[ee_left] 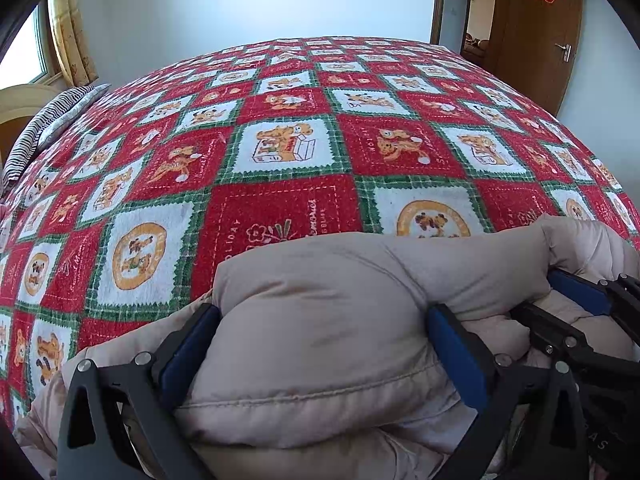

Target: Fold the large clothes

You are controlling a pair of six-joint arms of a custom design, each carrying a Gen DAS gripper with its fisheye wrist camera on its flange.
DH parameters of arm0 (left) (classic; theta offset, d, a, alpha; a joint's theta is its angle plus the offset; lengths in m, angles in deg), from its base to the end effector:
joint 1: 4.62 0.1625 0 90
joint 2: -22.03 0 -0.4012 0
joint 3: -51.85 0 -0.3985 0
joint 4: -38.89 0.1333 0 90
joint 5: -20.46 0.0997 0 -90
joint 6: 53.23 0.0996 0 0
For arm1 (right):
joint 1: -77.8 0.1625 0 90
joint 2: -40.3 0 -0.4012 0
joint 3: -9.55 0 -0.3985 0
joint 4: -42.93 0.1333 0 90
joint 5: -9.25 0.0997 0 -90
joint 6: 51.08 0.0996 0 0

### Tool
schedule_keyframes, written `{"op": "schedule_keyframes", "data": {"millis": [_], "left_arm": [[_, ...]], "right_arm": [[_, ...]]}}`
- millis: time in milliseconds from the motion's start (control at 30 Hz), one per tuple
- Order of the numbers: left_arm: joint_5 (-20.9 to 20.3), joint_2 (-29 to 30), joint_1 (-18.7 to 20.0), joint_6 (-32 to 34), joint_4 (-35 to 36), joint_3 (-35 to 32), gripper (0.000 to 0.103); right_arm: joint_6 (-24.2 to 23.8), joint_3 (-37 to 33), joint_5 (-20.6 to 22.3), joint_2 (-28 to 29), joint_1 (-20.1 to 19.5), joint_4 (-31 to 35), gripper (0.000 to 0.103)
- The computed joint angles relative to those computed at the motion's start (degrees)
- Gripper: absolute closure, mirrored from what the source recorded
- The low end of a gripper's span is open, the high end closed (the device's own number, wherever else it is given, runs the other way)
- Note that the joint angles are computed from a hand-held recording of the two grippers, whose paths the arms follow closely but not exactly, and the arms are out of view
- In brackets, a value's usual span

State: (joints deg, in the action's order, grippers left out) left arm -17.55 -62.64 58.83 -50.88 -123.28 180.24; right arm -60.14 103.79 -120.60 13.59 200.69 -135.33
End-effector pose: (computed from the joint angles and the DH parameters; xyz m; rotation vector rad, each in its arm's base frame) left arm -0.0082 -0.4902 0.2801 0.2903 2.2346 -0.7829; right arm 0.4010 -0.4921 -0.0616 0.7293 -2.3586 0.6252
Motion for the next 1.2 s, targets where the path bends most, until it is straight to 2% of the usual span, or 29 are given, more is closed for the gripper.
{"op": "schedule_keyframes", "data": {"millis": [600, 1000, 1067, 1133, 1200], "left_arm": [[0.0, 0.3, 0.1, 0.2, -0.1, -0.1, 0.001], [1.0, 0.9, 0.1, 0.6, 0.0, -0.3, 0.001], [0.6, 0.8, 0.1, -0.1, 2.4, -1.3, 0.0], [-0.9, -1.6, -0.3, -1.7, 8.6, -2.8, 0.001], [-0.3, -5.8, -2.6, -3.0, 11.2, -1.8, 0.001]], "right_arm": [[0.0, -0.2, 0.0, 0.1, -0.1, 0.3, 0.058], [0.1, -1.5, -1.6, 0.7, 0.3, 2.4, 0.058], [0.4, -2.1, -1.8, 0.4, 0.4, 4.7, 0.058], [1.5, -2.9, -1.8, -1.1, 0.8, 10.2, 0.057], [2.5, -1.2, -2.0, -3.7, 1.7, 9.9, 0.052]]}}
